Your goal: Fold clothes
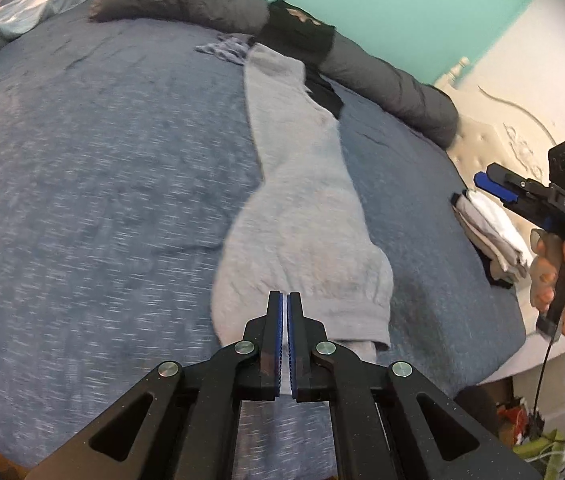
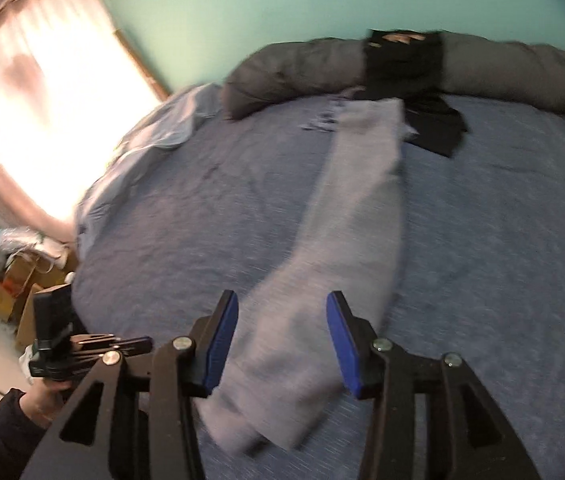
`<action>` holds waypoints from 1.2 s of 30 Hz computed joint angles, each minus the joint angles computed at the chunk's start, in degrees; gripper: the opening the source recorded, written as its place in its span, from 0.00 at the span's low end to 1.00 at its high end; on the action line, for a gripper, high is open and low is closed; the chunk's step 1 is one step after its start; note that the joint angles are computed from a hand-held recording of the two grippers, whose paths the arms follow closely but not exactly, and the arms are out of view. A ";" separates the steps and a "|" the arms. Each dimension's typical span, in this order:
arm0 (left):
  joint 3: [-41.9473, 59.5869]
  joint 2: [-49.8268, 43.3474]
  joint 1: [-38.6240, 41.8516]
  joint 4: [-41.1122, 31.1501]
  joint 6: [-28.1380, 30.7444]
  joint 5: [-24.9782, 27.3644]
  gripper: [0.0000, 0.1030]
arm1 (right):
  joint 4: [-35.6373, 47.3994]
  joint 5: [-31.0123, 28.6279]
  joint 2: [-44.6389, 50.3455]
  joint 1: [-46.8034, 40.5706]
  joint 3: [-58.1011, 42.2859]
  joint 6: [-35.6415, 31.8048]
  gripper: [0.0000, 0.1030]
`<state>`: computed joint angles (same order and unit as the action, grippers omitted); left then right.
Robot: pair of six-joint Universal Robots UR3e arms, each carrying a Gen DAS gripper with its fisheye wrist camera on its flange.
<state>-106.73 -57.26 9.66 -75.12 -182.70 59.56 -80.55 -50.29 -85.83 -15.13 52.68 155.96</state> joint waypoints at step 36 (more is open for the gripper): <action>-14.05 -15.33 -12.39 28.55 -23.68 2.68 0.06 | 6.74 -2.54 -17.33 -18.59 26.17 -19.19 0.45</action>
